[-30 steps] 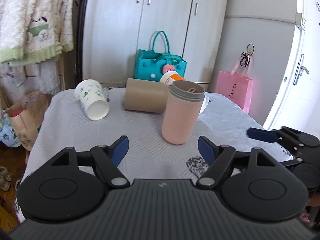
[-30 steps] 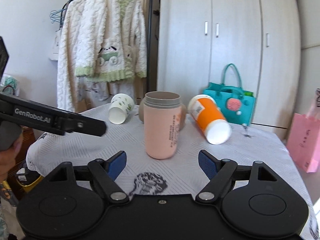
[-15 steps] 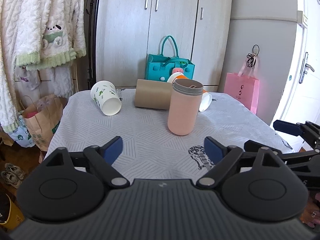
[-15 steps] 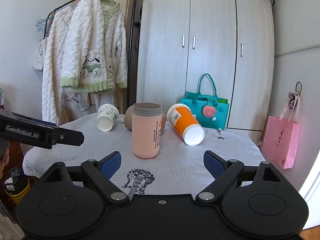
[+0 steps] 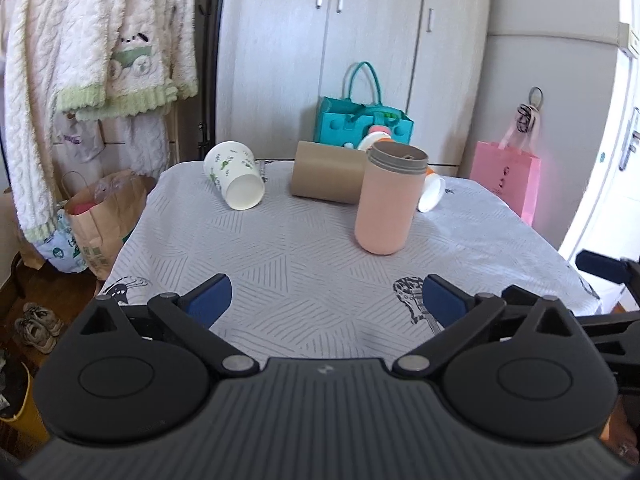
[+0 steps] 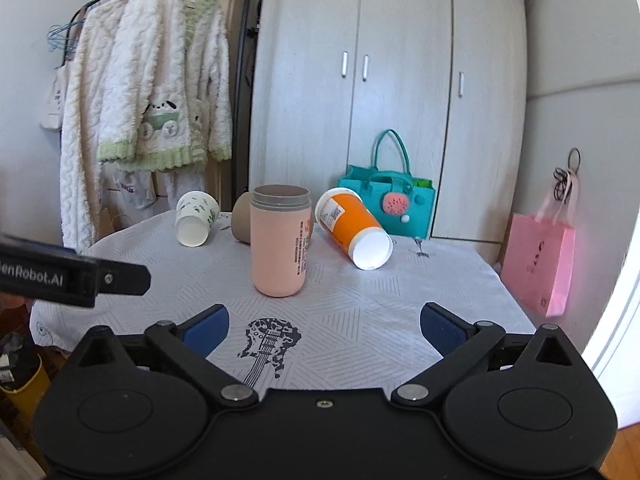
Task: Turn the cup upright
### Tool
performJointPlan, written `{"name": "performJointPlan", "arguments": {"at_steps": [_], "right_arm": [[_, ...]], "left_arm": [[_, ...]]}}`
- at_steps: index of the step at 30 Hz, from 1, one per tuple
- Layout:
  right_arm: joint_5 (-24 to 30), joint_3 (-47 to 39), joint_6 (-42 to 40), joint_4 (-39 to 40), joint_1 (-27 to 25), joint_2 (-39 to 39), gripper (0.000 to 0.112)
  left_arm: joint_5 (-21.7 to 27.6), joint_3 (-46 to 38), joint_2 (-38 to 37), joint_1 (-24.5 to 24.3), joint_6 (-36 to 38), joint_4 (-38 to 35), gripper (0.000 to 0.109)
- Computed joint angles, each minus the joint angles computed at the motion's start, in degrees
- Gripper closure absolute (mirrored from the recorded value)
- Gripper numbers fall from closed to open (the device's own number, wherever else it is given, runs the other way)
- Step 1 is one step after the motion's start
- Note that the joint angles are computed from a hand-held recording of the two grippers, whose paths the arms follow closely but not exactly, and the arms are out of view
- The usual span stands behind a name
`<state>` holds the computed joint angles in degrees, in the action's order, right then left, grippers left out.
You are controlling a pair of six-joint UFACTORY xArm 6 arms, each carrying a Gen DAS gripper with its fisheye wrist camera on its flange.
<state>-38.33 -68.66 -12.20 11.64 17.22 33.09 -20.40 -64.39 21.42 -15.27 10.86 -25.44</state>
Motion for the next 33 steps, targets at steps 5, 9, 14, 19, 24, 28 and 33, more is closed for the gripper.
{"name": "performJointPlan", "arguments": {"at_steps": [5, 9, 14, 19, 24, 28, 33], "right_arm": [[0.1, -0.4, -1.2, 4.8, 0.9, 0.2, 0.009], [-0.2, -0.6, -2.5, 7.5, 1.4, 0.4, 0.009], [-1.0, -1.3, -6.2, 12.4, 2.5, 0.8, 0.009], [-1.1, -1.2, -5.8, 12.9, 2.6, 0.5, 0.009], [-0.7, -1.6, -7.1, 15.1, 3.1, 0.6, 0.009], [-0.5, -2.5, -9.4, 18.1, 3.6, 1.0, 0.009], [-0.4, -2.9, -10.0, 19.2, 3.7, 1.2, 0.009]], "left_arm": [[-1.4, -1.9, 1.1, -2.0, 8.6, -11.6, 0.006], [-2.0, -2.3, 1.5, -2.5, 10.6, -13.7, 0.006], [-4.3, -2.6, 1.9, -3.6, 13.3, -17.3, 0.006], [-5.5, -4.7, 2.8, -5.1, 21.1, -26.1, 0.006], [-6.0, -4.6, 2.9, -4.9, 21.1, -26.1, 0.006], [-7.5, -3.8, 3.0, -4.2, 17.9, -24.0, 0.006], [-8.4, -5.0, 3.7, -4.4, 22.2, -27.4, 0.006]]}}
